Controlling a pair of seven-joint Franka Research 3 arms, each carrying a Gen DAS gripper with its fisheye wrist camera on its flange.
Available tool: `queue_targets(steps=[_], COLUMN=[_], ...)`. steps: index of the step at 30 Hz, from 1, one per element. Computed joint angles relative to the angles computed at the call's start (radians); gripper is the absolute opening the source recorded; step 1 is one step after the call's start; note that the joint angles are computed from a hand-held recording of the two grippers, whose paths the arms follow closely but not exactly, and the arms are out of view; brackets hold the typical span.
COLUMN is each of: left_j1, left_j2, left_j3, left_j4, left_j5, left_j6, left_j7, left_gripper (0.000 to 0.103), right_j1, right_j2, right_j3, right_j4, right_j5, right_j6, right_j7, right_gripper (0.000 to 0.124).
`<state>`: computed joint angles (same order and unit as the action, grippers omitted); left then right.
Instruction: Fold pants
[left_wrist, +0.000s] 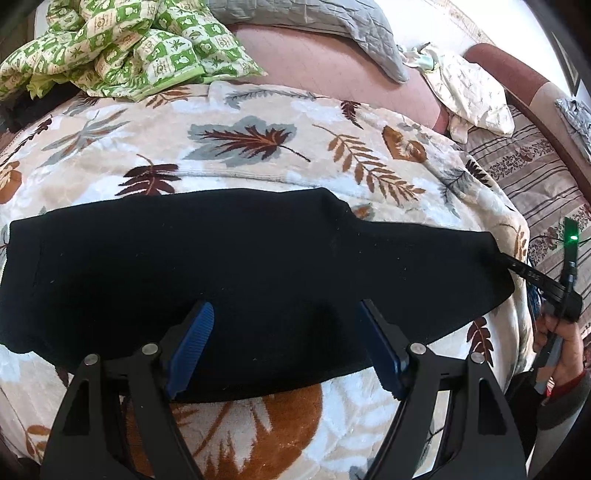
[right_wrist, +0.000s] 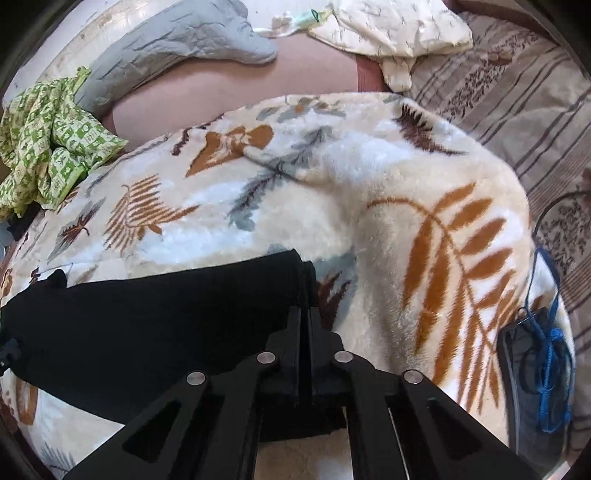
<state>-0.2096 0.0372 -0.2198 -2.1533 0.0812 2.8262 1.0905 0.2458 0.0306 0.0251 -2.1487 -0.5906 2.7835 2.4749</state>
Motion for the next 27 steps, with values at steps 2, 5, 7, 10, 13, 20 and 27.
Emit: queue_targets(steps=[2, 5, 7, 10, 13, 20, 27], left_j1=[-0.003, -0.008, -0.012, -0.013, -0.01, 0.025, 0.0], left_j2=[0.002, 0.005, 0.004, -0.005, -0.019, -0.094, -0.196], left_j3=[0.002, 0.001, 0.003, 0.005, 0.006, 0.025, 0.12], left_j4=[0.005, 0.011, 0.013, 0.009, -0.002, -0.08, -0.218], left_j5=[0.032, 0.071, 0.116, 0.157, 0.163, 0.217, -0.061], left_j6=[-0.002, -0.005, -0.008, -0.007, -0.005, 0.013, 0.025], left_j7=[-0.03, -0.06, -0.096, -0.131, -0.146, -0.236, 0.021], left_gripper=[0.079, 0.079, 0.079, 0.079, 0.079, 0.079, 0.079], right_j1=[0.002, -0.006, -0.013, -0.012, 0.003, 0.083, 0.146], right_j2=[-0.033, -0.083, -0.101, -0.107, -0.089, -0.003, 0.014], right_j3=[0.005, 0.031, 0.048, 0.073, 0.093, 0.099, 0.068], right_j4=[-0.025, -0.066, -0.086, -0.103, -0.097, -0.044, -0.017], right_j5=[-0.015, -0.034, -0.015, 0.048, 0.101, 0.247, 0.218], right_j6=[0.015, 0.043, 0.072, 0.104, 0.113, 0.13, 0.056], right_j7=[0.006, 0.023, 0.012, -0.037, -0.099, -0.281, -0.292], right_gripper=[0.014, 0.026, 0.027, 0.038, 0.046, 0.048, 0.058])
